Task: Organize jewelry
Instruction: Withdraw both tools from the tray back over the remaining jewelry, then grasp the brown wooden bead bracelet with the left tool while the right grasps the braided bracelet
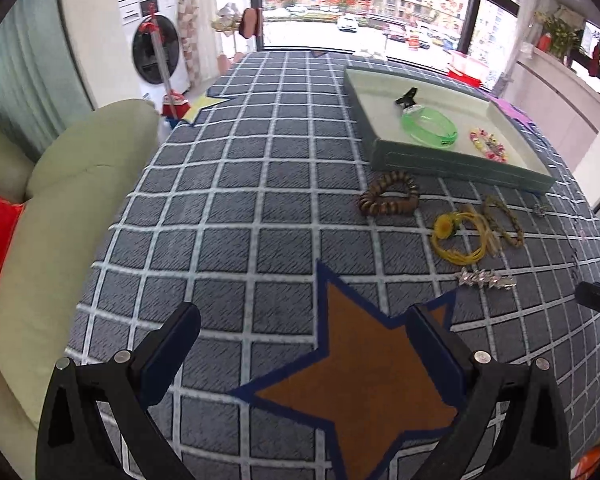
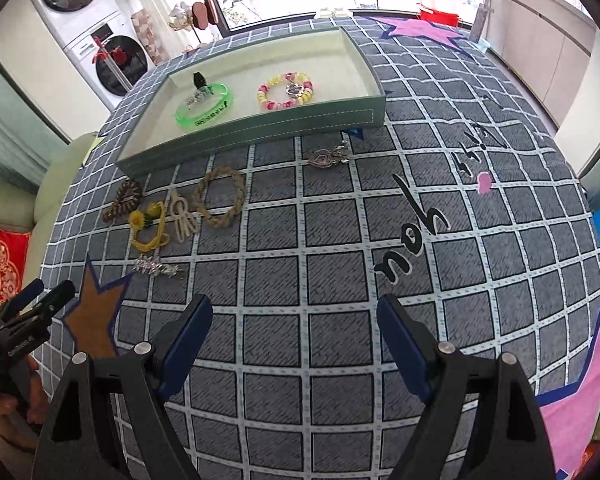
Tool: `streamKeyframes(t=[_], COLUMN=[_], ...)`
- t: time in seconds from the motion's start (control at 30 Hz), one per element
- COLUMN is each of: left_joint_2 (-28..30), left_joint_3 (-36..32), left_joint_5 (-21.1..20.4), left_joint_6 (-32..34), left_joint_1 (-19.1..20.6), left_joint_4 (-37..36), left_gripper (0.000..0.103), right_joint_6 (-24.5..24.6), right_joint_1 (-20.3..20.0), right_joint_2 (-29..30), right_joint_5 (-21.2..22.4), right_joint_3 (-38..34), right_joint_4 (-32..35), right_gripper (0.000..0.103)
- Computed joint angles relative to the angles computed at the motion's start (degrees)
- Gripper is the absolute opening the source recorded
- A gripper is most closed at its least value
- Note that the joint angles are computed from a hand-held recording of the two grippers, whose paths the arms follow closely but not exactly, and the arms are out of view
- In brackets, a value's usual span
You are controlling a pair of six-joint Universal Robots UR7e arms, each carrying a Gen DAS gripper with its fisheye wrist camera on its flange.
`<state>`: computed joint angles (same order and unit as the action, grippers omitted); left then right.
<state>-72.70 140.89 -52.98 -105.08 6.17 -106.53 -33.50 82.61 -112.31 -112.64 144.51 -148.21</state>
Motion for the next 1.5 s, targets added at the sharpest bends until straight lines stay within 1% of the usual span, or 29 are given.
streamKeyframes(t=[0.1,0.2,0.33,0.5,0.57,0.73,0.83,0.93,0.97,1.0,1.07,1.13,1.17,1.2,1.27,1.3,1.33,1.37,1.43,1.47,1.5], left_joint_2=[0.9,1.3,2.0,3.7,3.9,5.3,5.8,6.4,6.7,7.0,7.7,8.2,8.2,8.3,8.7,8.9,9.1,9.4,9.5,9.6,9.7], left_joint_3=[-0.9,-1.4,-1.9,-3.2,-3.2,-3.6,-3.4,-3.3,-3.4,-3.6,-3.7,-3.7,-3.5,-3.6,-3.7,-3.7,-3.9,-4.0,-3.8,-3.8,-3.9], left_joint_5=[1.5,2.9,5.4,8.5,9.5,10.9,11.6,11.8,11.5,10.8,10.7,10.7,10.6,10.5,10.5,10.3,10.2,10.0,9.4,9.4,9.2], left_joint_6=[2.1,4.9,8.7,12.7,14.9,18.7,21.5,24.2,25.1,26.5,27.3,28.6,29.6,29.9,31.4,32.4,33.1,34.2,36.0,36.2,36.4], left_joint_1=[1.3,3.2,5.5,8.0,9.0,10.9,11.8,13.0,13.5,14.4,15.3,15.7,15.8,15.9,15.9,16.0,16.2,16.3,16.4,16.3,16.3], left_joint_4=[0.2,-1.2,-3.1,-3.2,-4.8,-7.3,-10.4,-13.4,-14.2,-15.5,-16.9,-18.4,-20.0,-20.0,-21.3,-22.3,-23.0,-24.1,-26.2,-26.4,-26.5], left_gripper=[0.103,0.103,0.103,0.103,0.103,0.103,0.103,0.103,0.097,0.096,0.095,0.087,0.086,0.086,0.076,0.070,0.067,0.057,0.044,0.024,0.024], right_joint_6=[0.5,0.4,1.5,2.6,3.1,3.9,2.8,2.5,2.3,1.9,0.8,-0.5,-0.5,-0.3,0.0,-0.1,-1.0,-1.5,-2.2,-2.1,-2.1], right_joint_1=[0.4,1.7,3.1,4.7,4.9,5.3,6.0,6.9,7.2,7.6,8.6,9.2,9.4,9.5,9.6,9.6,10.1,10.4,10.5,10.5,10.5], right_joint_2=[1.4,3.4,6.6,11.2,12.9,16.8,18.9,20.6,21.1,21.6,22.9,23.8,23.9,24.0,24.1,24.1,24.6,24.8,24.6,24.4,24.2], right_joint_5=[0.0,-0.5,-0.6,-1.6,-2.0,-3.3,-4.6,-5.6,-6.0,-6.4,-7.9,-8.6,-8.6,-8.7,-8.8,-9.0,-10.3,-10.7,-10.5,-10.3,-10.1], right_joint_3=[-0.2,-0.1,-0.9,-2.2,-2.6,-3.6,-3.6,-4.0,-4.1,-4.1,-3.9,-3.6,-3.6,-3.7,-4.0,-4.1,-4.0,-3.9,-3.8,-3.8,-3.7], right_joint_4=[-0.8,-2.6,-4.4,-7.2,-8.1,-10.2,-13.0,-14.3,-14.7,-15.2,-16.9,-18.4,-18.3,-18.1,-17.4,-17.2,-18.2,-18.4,-18.1,-17.6,-17.3], right_gripper=[0.086,0.086,0.086,0.084,0.083,0.078,0.077,0.074,0.073,0.071,0.068,0.063,0.062,0.060,0.058,0.053,0.047,0.044,0.030,0.025,0.014])
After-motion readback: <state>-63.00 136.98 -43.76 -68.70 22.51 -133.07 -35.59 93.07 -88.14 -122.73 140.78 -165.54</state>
